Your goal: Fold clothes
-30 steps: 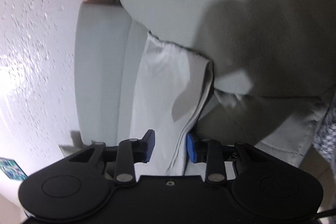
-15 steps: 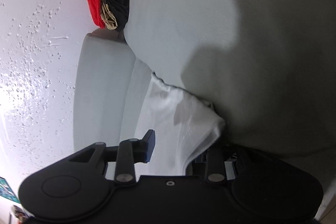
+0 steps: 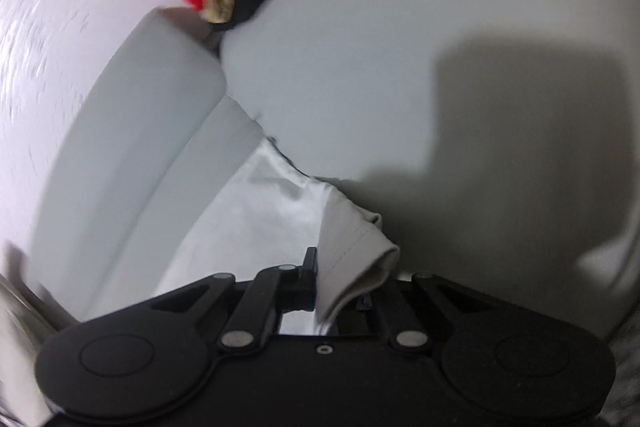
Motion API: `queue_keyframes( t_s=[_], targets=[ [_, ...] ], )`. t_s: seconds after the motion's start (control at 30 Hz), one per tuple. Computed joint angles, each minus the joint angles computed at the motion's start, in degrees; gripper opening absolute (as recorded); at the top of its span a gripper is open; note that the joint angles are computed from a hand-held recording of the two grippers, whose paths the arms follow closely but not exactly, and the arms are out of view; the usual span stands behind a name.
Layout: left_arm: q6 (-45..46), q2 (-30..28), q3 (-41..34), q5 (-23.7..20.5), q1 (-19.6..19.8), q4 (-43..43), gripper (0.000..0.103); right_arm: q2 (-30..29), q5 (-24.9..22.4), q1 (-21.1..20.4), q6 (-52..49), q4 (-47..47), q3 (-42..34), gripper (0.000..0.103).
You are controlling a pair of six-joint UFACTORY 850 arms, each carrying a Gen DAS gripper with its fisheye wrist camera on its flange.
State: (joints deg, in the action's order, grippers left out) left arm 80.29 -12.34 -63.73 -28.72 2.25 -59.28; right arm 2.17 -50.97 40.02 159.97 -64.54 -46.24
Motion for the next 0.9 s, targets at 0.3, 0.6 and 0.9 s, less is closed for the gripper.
queue_keyframes(
  t_s=[0.3,0.6,0.9],
  targets=[
    [4.7,-1.4,-1.0,-3.4,4.8,-15.3,0.031,-14.5,-11.9,3.6,-37.5,-3.8,-23.2,0.004],
    [-3.6,-4.3,-4.4,-8.1,7.1,-14.5,0.031,-30.4,1.3,6.2,-67.7,-1.4,-42.3,0.004],
    [-4.3,-4.7,-4.7,-8.2,7.1,-13.9,0.031,-32.7,8.7,4.9,-71.4,11.0,-44.3,0.004]
  ],
)
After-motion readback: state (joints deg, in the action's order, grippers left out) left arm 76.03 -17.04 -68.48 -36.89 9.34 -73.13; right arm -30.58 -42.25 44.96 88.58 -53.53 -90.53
